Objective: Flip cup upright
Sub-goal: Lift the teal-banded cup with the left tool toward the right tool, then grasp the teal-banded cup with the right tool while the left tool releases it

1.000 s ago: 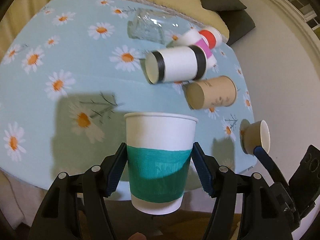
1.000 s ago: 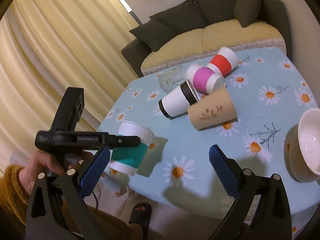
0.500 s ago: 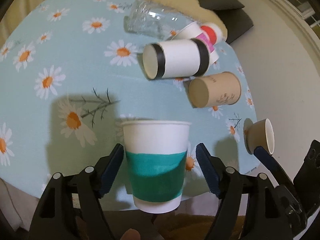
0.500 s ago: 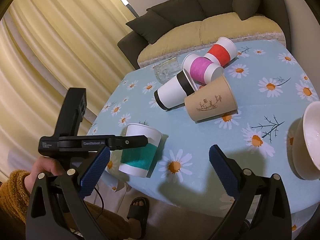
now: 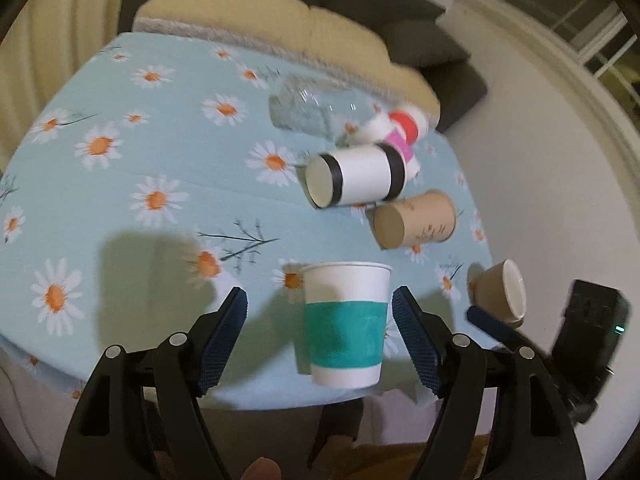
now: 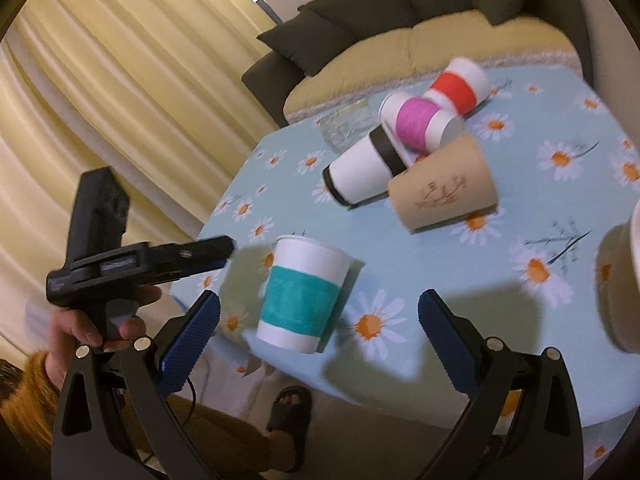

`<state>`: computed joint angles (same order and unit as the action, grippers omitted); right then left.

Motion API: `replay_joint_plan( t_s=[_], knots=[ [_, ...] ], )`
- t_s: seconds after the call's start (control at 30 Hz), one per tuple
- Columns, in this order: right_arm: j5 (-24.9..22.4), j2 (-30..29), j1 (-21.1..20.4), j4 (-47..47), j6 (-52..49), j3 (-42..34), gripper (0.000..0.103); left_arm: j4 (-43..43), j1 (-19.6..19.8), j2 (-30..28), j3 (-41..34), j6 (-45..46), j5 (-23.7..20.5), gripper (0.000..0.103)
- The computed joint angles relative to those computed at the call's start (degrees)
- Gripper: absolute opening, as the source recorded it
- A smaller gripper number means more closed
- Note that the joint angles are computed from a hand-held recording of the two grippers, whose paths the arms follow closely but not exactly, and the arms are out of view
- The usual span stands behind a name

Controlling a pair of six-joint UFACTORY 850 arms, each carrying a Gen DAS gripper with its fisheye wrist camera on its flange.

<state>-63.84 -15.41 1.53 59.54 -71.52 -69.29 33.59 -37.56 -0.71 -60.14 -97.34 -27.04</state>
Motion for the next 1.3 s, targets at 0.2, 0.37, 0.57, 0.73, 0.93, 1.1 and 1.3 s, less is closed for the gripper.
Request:
replay_joint_plan(
  t_s=[0.2,0.37,0.57,0.73,0.93,1.1,1.3],
  knots=[
    [3.1,-0.1,3.12,-4.55,5.86,-1.31,0.098,17.98,-4.99,7.54,9.25,-24.36,-0.48,0.073],
    [3.24,-2.34,6.81,-12.11,17.06,-4.58,0.098,30.95,-9.73,10.17,13.79,-37.42,-5.39,0.073],
    [5.05,-4.51,12.56,-22.19,28.25,-8.71,0.098,30.42,-9.38,10.15,15.24,-34.67,-4.25,0.073],
    [5.61,-6.16,15.43,-28.02,35.89,-10.45,0.089,31.08,-9.01,11.8,16.62,-34.54,-1.96,0.073],
    [7.77,-6.8,17.62,-33.15,40.59,-10.61,0.082,30.31,-8.66,12.86,17.68,-34.7,0.04,0.073],
    [8.4,-7.19,18.73,-36.8,43.19,-10.63,0.066,29.52,-8.3,13.26,18.07,-34.43,0.82,0.073],
    [8.75,-6.68,18.64,-37.63,42.65,-10.43,0.065,27.47,-7.9,12.3,17.23,-31.36,1.36,0.073]
  ],
)
